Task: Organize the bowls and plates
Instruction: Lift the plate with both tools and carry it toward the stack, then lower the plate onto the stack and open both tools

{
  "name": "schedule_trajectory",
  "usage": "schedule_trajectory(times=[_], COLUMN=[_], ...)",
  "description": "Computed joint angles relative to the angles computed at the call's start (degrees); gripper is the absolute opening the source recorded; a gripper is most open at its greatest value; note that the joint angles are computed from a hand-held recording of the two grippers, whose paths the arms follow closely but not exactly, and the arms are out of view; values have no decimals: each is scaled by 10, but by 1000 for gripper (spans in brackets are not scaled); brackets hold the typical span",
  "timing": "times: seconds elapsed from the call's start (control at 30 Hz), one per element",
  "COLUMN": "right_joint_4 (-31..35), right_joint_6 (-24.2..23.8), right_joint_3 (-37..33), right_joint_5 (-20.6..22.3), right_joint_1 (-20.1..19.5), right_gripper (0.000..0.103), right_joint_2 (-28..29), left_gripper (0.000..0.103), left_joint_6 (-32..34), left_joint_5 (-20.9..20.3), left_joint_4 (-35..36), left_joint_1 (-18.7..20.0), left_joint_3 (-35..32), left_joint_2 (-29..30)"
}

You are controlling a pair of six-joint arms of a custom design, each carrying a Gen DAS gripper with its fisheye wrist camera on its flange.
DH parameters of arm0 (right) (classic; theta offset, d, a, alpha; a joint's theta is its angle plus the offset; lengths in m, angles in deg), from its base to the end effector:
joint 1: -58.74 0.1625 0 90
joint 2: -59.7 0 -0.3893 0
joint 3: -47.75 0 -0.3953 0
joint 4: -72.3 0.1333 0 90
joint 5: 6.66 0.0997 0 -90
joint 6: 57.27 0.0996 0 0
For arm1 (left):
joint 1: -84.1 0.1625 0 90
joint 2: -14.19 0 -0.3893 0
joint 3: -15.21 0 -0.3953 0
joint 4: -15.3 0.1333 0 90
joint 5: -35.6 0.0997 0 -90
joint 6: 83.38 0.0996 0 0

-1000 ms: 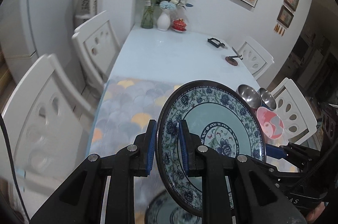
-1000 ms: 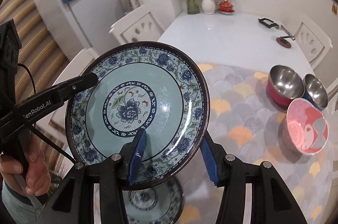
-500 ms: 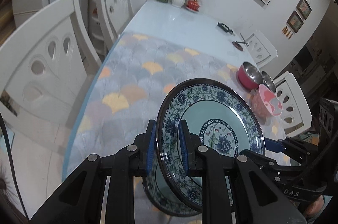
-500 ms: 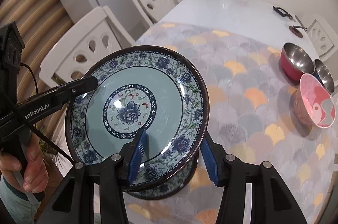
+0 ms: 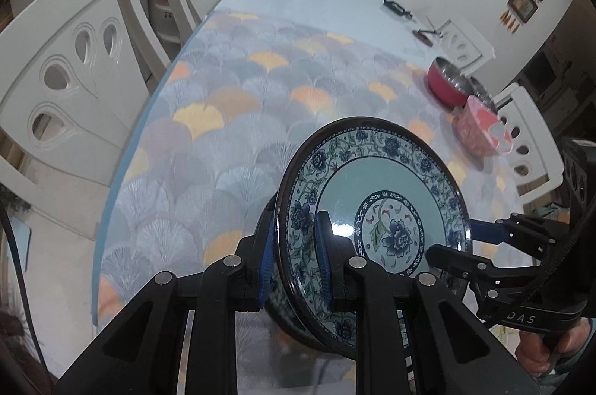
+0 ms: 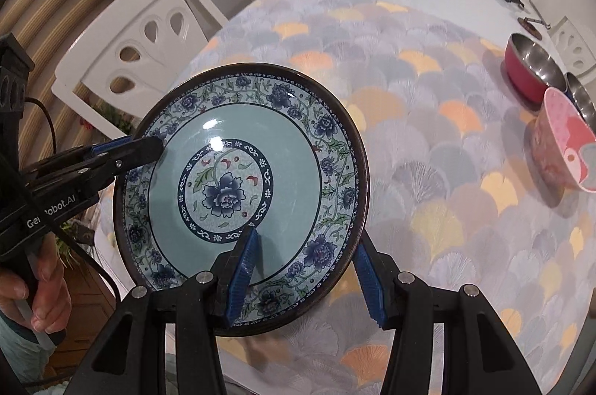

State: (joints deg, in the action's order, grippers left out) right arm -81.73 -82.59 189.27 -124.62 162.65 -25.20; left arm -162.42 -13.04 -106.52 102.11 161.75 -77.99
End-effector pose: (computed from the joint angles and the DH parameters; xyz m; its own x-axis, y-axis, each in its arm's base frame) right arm 0.1712 -0.3309 0.1458 -0.6862 -0.5505 0.4754 -0.5884 0.8044 0.0823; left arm -0.2037 -0.2756 0.1230 -0.8607 -0.1298 -0.4924 0.1757 0.8320 -0.5263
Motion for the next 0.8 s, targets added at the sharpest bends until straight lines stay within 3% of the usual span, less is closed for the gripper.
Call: schedule_trajectory(times=[0.8], right_joint_4=[-43], right_joint_6=[0], right_joint_3=[13], right_joint_5=[-41], right_joint_1=[-14], right_gripper=[51], right_joint_2=[55], left_gripper=[17], left_joint_6=[8], left_joint_5=[-26], left_joint_4=[-33], left_joint_1=[16], left_joint_3=[15], left_joint_2=[45])
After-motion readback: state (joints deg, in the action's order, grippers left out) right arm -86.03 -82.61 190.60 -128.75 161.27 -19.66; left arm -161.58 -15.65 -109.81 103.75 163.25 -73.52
